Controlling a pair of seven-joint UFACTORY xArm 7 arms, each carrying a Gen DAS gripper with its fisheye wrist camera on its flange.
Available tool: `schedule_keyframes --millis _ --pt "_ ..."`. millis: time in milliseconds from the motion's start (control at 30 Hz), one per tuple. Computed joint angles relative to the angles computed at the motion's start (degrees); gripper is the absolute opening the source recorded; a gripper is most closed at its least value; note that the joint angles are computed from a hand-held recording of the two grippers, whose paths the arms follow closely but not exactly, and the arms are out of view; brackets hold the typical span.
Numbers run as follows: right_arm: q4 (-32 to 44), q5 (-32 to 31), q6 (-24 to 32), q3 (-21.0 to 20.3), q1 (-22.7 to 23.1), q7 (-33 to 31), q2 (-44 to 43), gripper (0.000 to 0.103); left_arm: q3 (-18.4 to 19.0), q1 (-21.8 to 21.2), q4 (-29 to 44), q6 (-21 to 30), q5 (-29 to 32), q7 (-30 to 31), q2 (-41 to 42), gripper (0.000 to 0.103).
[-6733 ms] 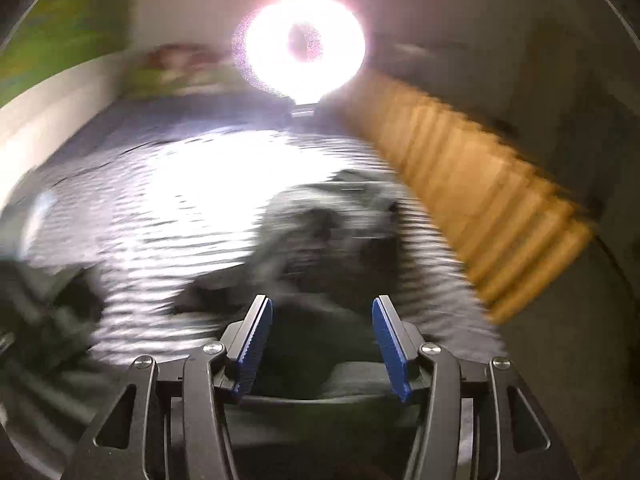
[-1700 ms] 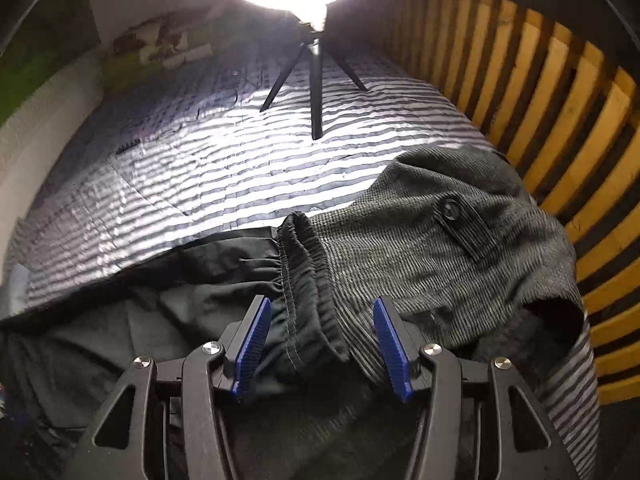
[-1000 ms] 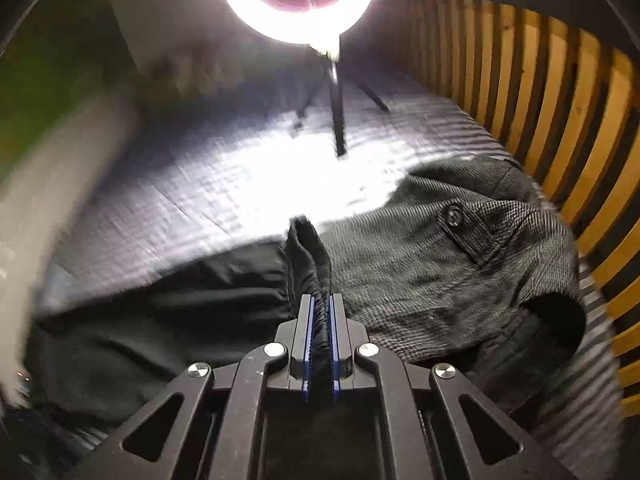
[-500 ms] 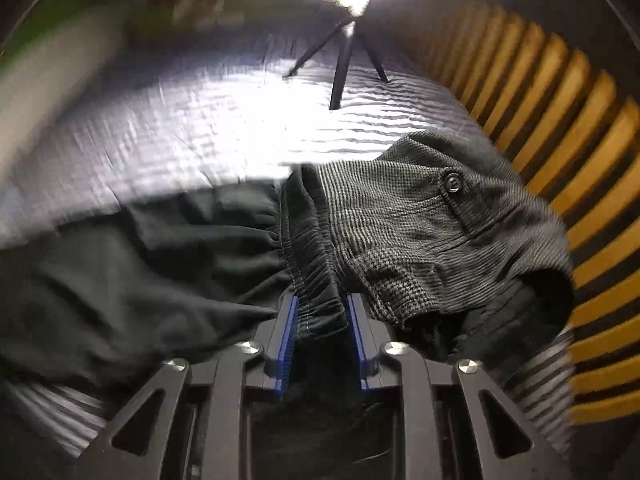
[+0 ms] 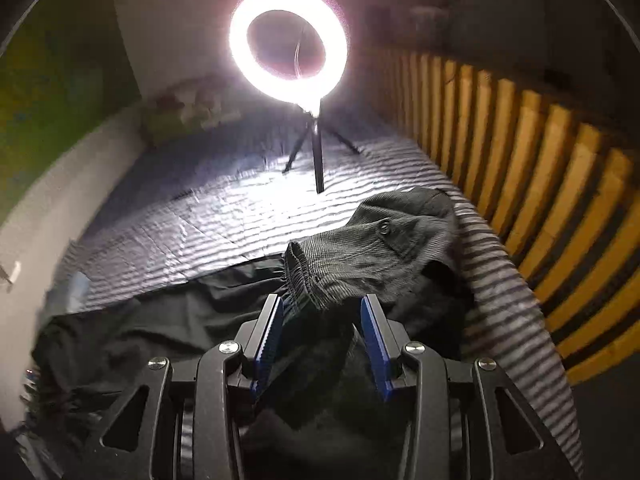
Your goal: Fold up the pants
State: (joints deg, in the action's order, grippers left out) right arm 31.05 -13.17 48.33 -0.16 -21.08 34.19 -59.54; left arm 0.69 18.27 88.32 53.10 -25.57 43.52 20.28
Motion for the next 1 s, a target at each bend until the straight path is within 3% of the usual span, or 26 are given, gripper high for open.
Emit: schedule_keyframes --millis 167,333,467,633,733,867,1000 --pt "-4.2 2.9 13.3 0.2 2.9 -1.3 -17.1 0.037 0.5 3.1 -7.2 0.5 -7.2 5.4 -5.5 0.046" --pt "-10.6 5.9 27.2 3.3 6.8 -0.5 -28.8 0.037 1.0 1.4 -13.4 2.0 -10.8 6.8 -9.1 0.047" --pt "-14.8 9.4 33.9 4.5 9.7 3.8 -39.9 0.037 1.4 -0.8 -18.7 2.9 -13.6 10.1 -13.5 0.047" --pt "-14.3 10.5 43.0 7.6 11.7 8.7 -49.2 0.037 2.7 -4.2 -25.0 2.3 -13.2 12.9 -18.4 0.047" --pt "-14.3 11.4 42.7 6.9 14.0 9.1 -52.8 0.038 3.6 -5.5 -26.9 2.5 -13.3 13.4 -19.8 0.047" --pt "-14.8 11.6 37.4 6.2 17.1 6.2 -51.1 0.06 4.5 -6.5 -28.7 2.3 -13.0 13.4 -21.0 0.047" --pt "-17.2 11.8 34.0 4.6 18.1 4.1 -48.5 0.061 5.2 -6.7 -29.0 3.0 -13.1 13.9 -21.5 0.047"
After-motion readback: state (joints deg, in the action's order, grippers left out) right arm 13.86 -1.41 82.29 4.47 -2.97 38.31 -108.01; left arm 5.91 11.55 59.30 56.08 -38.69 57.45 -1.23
